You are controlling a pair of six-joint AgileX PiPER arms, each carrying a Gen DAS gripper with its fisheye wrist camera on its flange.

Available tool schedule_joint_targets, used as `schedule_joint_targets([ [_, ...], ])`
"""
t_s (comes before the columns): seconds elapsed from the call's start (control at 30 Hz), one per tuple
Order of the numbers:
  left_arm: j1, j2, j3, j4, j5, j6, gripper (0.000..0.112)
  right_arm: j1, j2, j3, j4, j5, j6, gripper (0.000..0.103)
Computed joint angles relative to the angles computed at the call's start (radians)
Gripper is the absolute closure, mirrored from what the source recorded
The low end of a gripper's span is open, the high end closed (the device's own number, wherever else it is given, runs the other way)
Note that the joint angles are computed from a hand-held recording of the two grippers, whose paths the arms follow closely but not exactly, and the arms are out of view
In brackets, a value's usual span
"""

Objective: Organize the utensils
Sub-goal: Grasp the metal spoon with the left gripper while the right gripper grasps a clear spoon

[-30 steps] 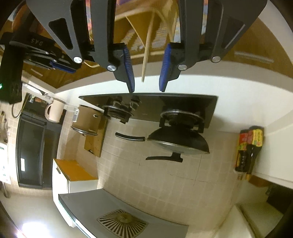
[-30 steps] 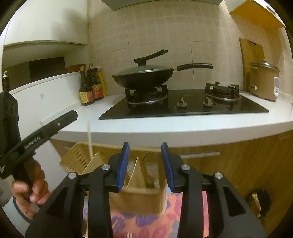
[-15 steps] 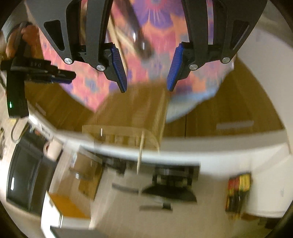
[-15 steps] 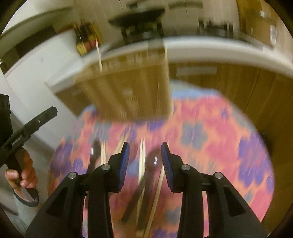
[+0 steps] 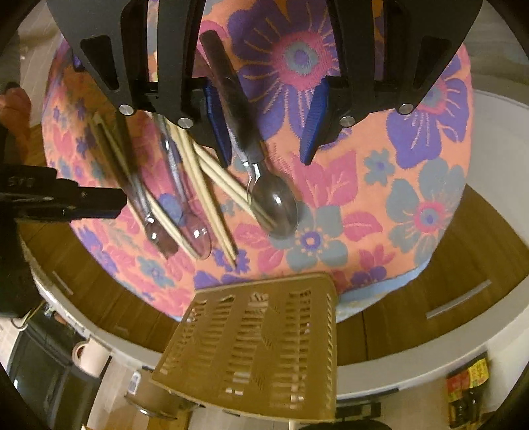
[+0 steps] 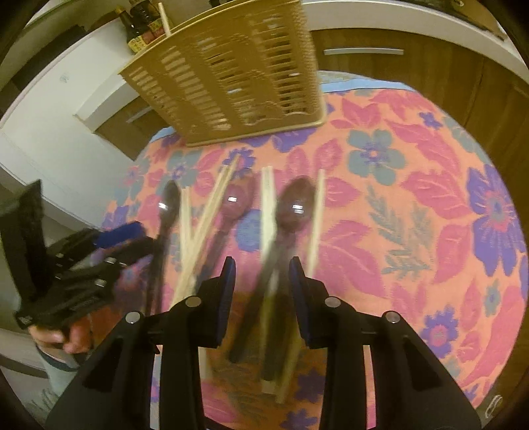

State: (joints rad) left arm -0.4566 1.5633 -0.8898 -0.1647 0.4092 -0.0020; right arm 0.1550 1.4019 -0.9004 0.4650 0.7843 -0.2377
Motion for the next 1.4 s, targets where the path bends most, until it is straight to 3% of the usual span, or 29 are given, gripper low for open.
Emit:
schedule_joint_targets([
  [0.2, -0.044, 0.027, -0.005, 0.138, -0.006, -0.126, 0.075, 0.128, 0.129, -0.120, -0.084, -0.019, 0.161, 0.073],
  [0.37, -0.036, 0.026, -0.005, 0.083, -0.005, -0.050, 0.086, 0.205, 0.218, -0.189, -0.219, -0.021, 0.334, 0.078],
  [0.4, -0.035, 0.023, -0.002, 0.064, -0.006, -0.025, 0.096, 0.232, 0.217, -0.192, -0.277, -0.034, 0.387, 0.085],
  [0.57, 0.009, 0.018, 0.019, -0.126, -0.019, 0.156, 0.099, 0.240, 0.219, -0.200, -0.307, -0.013, 0.382, 0.097],
  [0.67, 0.040, 0.003, 0.041, -0.158, -0.031, 0.180, 0.102, 0.213, 0.193, -0.175, -0.294, 0.001, 0.344, 0.097],
  [0.8, 0.129, -0.010, 0.055, -0.366, 0.013, 0.374, 0.102, 0.181, 0.169, -0.156, -0.280, 0.013, 0.304, 0.097],
  [0.93, 0.129, -0.029, 0.064, -0.179, -0.006, 0.185, 0.102, 0.145, 0.172, -0.159, -0.222, 0.032, 0.229, 0.097],
  [1.03, 0.137, -0.031, 0.057, -0.164, 0.010, 0.182, 0.101, 0.117, 0.164, -0.156, -0.176, 0.064, 0.154, 0.095],
  [1.1, 0.138, -0.030, 0.048, -0.150, 0.021, 0.175, 0.090, 0.114, 0.160, -0.159, -0.178, 0.081, 0.140, 0.088],
  [1.2, 0.115, -0.008, 0.016, -0.073, 0.037, 0.115, 0.087, 0.174, 0.204, -0.199, -0.234, 0.076, 0.204, 0.084],
  [1.4, 0.057, 0.034, -0.052, 0.142, 0.088, -0.048, 0.087, 0.268, 0.287, -0.315, -0.391, 0.156, 0.349, 0.084],
])
